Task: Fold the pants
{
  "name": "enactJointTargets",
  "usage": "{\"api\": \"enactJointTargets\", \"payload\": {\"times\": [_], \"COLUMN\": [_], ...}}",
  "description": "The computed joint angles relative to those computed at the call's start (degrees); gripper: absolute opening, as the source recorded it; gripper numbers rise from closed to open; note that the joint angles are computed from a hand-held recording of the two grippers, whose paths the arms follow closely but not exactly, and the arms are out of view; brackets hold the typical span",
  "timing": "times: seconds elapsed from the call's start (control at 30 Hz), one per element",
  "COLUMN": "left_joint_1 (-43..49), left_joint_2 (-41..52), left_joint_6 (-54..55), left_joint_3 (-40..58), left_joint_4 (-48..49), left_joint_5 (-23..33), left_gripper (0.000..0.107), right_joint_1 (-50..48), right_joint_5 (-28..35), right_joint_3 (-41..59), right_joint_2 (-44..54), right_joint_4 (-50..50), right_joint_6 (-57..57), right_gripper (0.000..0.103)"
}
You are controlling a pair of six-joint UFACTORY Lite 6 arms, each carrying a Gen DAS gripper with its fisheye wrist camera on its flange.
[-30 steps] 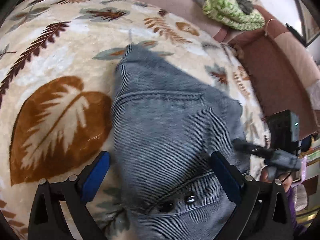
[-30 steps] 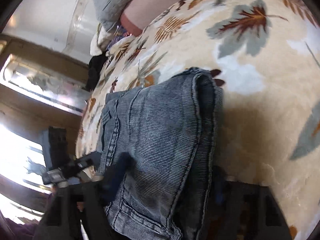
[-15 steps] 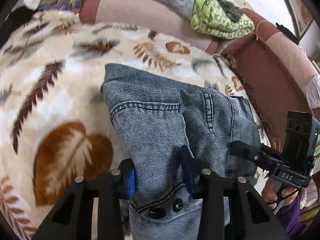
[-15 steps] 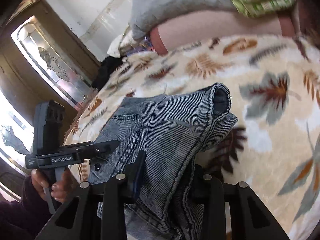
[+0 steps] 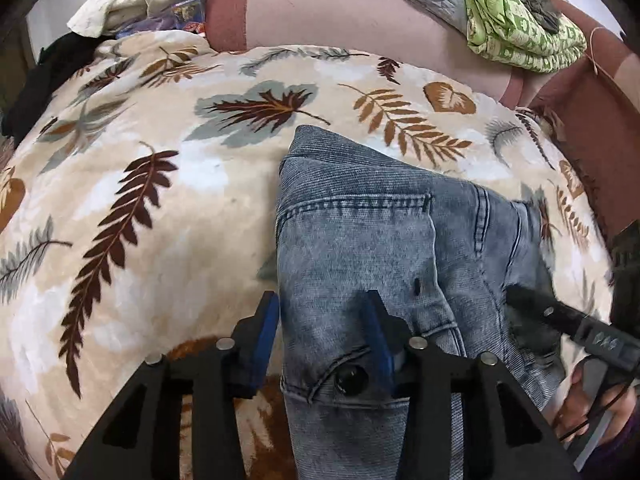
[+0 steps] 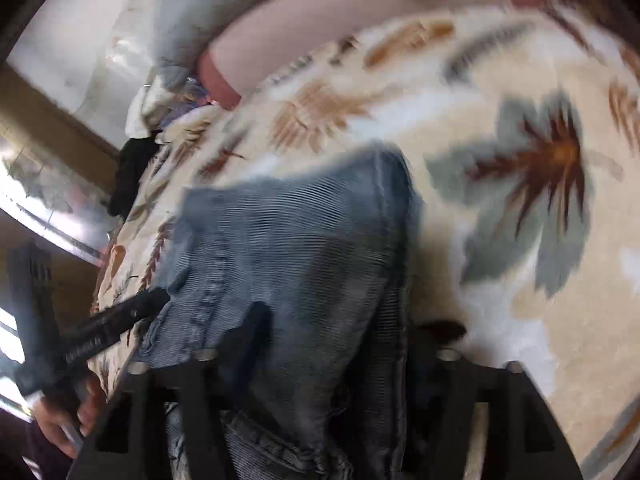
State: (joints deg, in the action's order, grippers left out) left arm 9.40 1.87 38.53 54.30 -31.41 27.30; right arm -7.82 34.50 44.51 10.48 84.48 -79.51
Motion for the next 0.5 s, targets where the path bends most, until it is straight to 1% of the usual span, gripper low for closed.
{"api": "enactJointTargets", "payload": {"times": [0.03, 0.07, 0.13, 0.2, 0.23, 0.27, 0.3, 0.33, 0.37, 0.4, 0.43, 0.47, 0.5], "left_joint_1": [0.13, -0.10, -0.32, -0.75, -1.63, -2.31, -3.34, -3.88, -5.35, -7.43, -9.78, -11.41, -13.82], "left_joint_2": [-1.78, -4.30, -9.75, -17.50, -21.01, -24.89, -29.59, -32.39, -37.49, -40.20, -44.20, -47.16, -50.73], "left_joint_6": [0.37, -1.67, -6.37, -10.59, -14.62, -17.96, -21.36, -23.16, -27.07, -32.49, -38.13, -41.37, -44.84], "left_joint_3": [-1.71, -3.27, -6.03, -9.18, -10.19, -11.62, -12.97, -13.41, -14.21, -14.71, -15.07, -15.24, -14.75], "left_joint_4": [0.09, 2.44, 6.69, 10.96, 14.75, 18.03, 21.36, 23.43, 27.90, 33.07, 38.89, 42.33, 46.17], "left_joint_5": [-0.85, -1.57, -1.93, -1.18, -0.46, -0.02, 0.32, 0.88, 2.84, 3.57, 5.68, 7.47, 10.65], "left_gripper": [0.053, 0.059, 0.061, 0.065, 0.071, 0.076, 0.077, 0.079, 0.082, 0.083, 0.084, 0.084, 0.084], "right_joint_1": [0.41, 0.99, 1.03, -0.24, -0.61, 0.02, 0.54, 0.62, 1.84, 4.79, 7.21, 9.94, 12.93], "right_joint_5": [-1.10, -2.95, -4.37, -3.20, -2.48, -2.84, -2.82, -1.49, -1.56, -3.29, -3.66, -3.48, -3.00], "right_joint_3": [-1.23, -2.55, -6.07, -9.61, -11.57, -13.58, -15.30, -15.87, -16.86, -18.21, -18.93, -18.60, -17.96], "right_joint_2": [-1.80, -4.26, -11.46, -19.73, -25.73, -31.46, -37.45, -43.45, -49.45, -54.60, -60.11, -63.94, -67.03], "right_joint_4": [-0.15, -1.21, -3.78, -7.26, -11.18, -14.45, -18.91, -24.48, -30.11, -34.93, -40.92, -46.91, -52.63], "right_joint_6": [-0.01, 1.28, 3.73, 6.50, 10.65, 15.24, 21.23, 27.23, 33.23, 39.22, 45.22, 51.22, 57.21], "right_gripper": [0.069, 0.069, 0.069, 0.069, 0.069, 0.069, 0.069, 0.070, 0.072, 0.072, 0.072, 0.073, 0.073]}}
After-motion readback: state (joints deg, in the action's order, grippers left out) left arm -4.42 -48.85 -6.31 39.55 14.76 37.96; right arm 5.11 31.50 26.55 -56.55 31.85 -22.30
